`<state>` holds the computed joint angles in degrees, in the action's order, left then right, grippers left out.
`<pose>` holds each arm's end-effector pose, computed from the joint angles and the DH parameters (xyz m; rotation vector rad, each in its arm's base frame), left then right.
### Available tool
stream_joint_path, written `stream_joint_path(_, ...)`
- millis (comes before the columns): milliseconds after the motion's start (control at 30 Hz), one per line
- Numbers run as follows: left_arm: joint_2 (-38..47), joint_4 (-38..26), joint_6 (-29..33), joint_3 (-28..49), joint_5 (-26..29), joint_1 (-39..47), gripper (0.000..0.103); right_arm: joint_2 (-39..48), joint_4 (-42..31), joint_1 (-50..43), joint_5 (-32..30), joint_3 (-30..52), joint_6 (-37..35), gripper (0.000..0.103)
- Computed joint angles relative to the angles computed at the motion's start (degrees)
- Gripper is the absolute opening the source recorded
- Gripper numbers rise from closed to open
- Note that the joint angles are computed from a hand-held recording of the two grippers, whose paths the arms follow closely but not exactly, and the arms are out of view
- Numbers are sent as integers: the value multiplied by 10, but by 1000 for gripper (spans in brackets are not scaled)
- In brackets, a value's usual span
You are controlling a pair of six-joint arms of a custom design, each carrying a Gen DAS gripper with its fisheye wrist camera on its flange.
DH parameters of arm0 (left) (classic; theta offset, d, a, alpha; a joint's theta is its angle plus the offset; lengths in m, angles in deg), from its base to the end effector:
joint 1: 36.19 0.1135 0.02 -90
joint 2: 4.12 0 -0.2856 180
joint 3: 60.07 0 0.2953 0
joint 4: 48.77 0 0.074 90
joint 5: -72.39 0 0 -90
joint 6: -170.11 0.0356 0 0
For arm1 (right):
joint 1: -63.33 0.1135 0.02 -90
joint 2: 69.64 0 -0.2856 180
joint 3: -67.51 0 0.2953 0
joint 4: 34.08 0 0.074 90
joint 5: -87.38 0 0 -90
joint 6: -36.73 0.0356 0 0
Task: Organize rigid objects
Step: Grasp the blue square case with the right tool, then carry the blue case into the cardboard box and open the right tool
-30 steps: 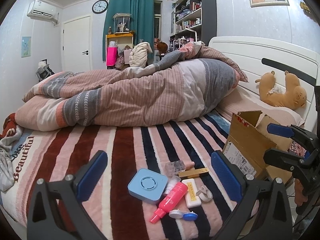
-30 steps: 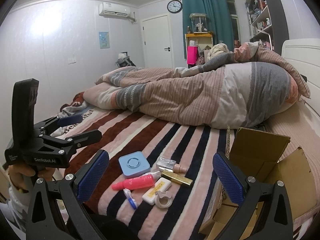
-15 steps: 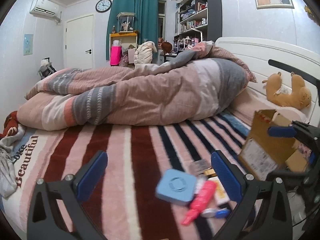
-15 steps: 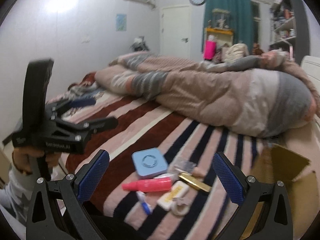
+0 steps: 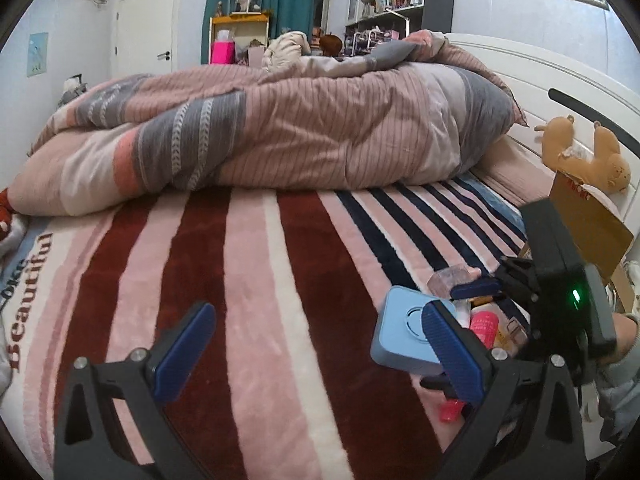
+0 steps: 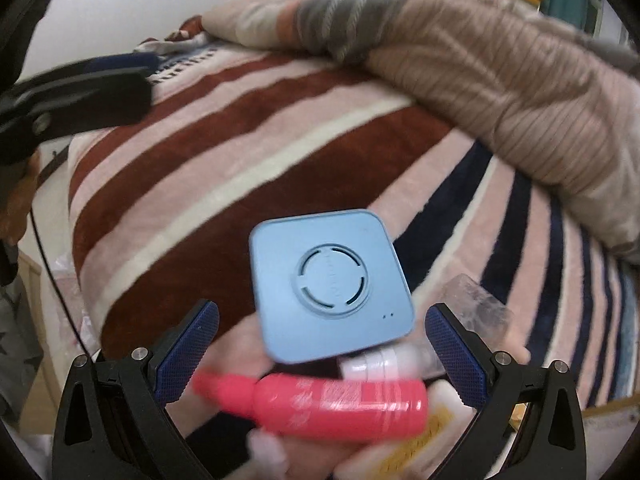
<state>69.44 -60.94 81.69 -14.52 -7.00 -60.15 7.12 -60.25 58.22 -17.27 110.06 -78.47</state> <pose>0.2561 -0.1210 0.1784 0.6024 2.2113 -0.4149 0.2522 -0.0135 0.1312 -0.5353 2.5203 0.1415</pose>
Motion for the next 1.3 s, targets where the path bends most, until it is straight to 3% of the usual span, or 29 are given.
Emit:
stream_joint_path(167, 28, 7, 0, 8, 0, 5, 102, 65, -9, -33, -46, 43, -18, 102)
stream_joint_path(200, 32, 7, -1, 10, 3, 6, 102, 73, -17, -34, -54, 50, -17, 91)
stream_joint_path(267, 44, 5, -2, 17, 14, 10, 102, 88, -29, -29, -61, 62, -24, 84)
stream_joint_path(500, 75, -8, -8, 36, 84, 27, 102, 89, 9, -2, -22, 54, -22, 81)
stream_joint_path(633, 85, -25, -15, 46, 125, 32, 102, 35, 40, 1, -22, 18, -11, 81)
stream_joint_path(767, 79, -41, -26, 55, 191, 35, 100, -64, 40, -9, -62, -20, -6, 81)
stream_joint_path(900, 64, -72, -41, 73, 290, 29, 82, -170, -2, -25, -109, -33, -3, 81)
stream_joint_path(967, 43, -86, -50, 81, 305, 12, 73, -229, -16, -24, -112, -44, 3, 81)
stream_joint_path(1033, 16, -104, -55, 89, 303, -13, 61, -289, -37, -41, -132, -49, 8, 81)
stream_joint_path(1067, 4, -109, -59, 92, 295, -27, 49, -312, -50, -56, -152, -49, 6, 81)
stream_joint_path(1300, -77, -147, -87, 135, 138, -165, 39, -425, -173, -223, -295, -24, -65, 80)
